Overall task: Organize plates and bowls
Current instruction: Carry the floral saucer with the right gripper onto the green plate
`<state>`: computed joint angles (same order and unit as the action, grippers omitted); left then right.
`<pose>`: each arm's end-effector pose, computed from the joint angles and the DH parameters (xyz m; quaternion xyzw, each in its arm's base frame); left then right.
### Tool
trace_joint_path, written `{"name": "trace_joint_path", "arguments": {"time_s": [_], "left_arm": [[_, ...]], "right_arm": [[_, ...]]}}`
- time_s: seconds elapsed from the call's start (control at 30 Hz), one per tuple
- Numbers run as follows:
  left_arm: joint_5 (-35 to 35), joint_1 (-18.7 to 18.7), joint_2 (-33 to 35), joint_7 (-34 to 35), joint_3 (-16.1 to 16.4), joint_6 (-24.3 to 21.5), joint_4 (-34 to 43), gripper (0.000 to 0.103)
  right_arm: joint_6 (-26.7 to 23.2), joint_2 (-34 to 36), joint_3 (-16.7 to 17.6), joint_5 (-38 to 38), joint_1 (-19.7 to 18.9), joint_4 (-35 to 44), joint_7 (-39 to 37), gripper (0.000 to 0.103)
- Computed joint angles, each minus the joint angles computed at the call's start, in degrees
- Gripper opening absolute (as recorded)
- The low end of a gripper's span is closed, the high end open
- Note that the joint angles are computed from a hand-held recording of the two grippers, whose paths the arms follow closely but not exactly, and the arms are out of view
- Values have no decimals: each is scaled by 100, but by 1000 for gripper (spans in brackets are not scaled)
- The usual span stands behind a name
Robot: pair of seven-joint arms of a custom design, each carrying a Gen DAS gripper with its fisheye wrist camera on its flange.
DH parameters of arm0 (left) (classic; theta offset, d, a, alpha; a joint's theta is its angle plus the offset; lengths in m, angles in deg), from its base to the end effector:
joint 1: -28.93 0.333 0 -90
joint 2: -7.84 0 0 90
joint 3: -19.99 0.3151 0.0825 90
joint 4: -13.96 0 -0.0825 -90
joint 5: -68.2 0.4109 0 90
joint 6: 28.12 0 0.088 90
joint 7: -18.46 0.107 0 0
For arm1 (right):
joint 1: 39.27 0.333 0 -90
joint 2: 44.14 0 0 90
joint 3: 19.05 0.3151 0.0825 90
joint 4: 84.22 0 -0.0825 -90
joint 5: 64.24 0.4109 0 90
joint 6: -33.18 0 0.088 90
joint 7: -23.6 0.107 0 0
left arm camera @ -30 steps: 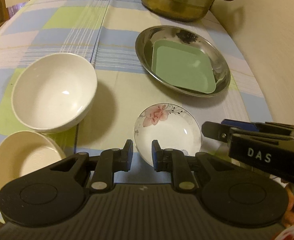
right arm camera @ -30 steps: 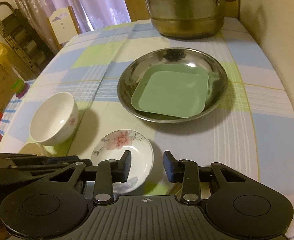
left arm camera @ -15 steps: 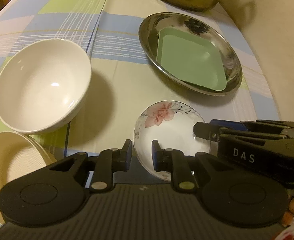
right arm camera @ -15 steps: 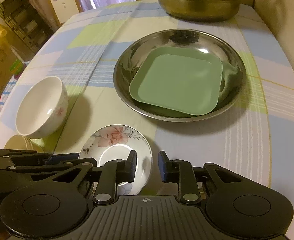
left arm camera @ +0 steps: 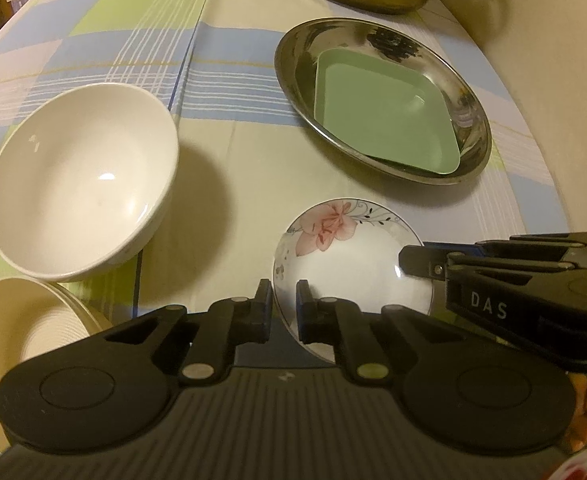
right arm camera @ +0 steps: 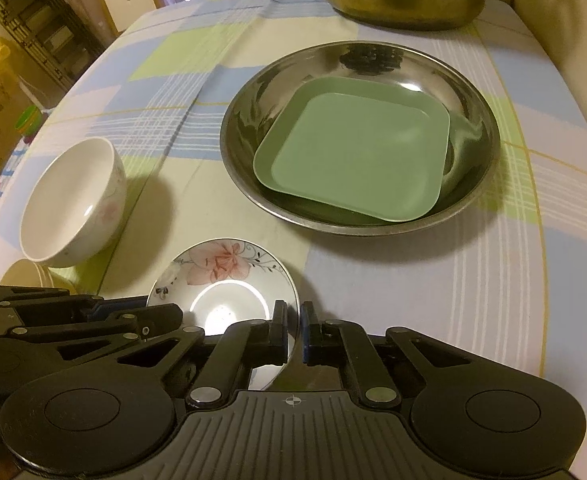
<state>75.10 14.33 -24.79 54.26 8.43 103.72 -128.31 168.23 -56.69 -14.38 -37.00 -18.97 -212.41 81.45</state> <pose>0.3919 -0.1961 0.5119 -0.8240 0.5249 -0.1744 0.1225 0.4840 0.2339 0.4842 -0.8819 0.4018 -0.0024 0.2466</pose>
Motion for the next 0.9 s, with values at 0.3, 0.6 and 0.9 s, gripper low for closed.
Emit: {"name": "trace_joint_path", "arguments": {"time_s": [0.3, 0.6, 0.9], "left_arm": [[144, 8, -10, 21, -44, -117, 133, 10], [310, 51, 6, 66, -82, -66, 261, 10], [361, 83, 68, 198, -39, 50, 361, 10]], "right_arm": [[-93, -126, -73, 249, -29, -18, 58, 5], [-72, -245, -114, 403, -54, 18, 41, 5], [58, -297, -123, 468, -58, 32, 71, 5]]}}
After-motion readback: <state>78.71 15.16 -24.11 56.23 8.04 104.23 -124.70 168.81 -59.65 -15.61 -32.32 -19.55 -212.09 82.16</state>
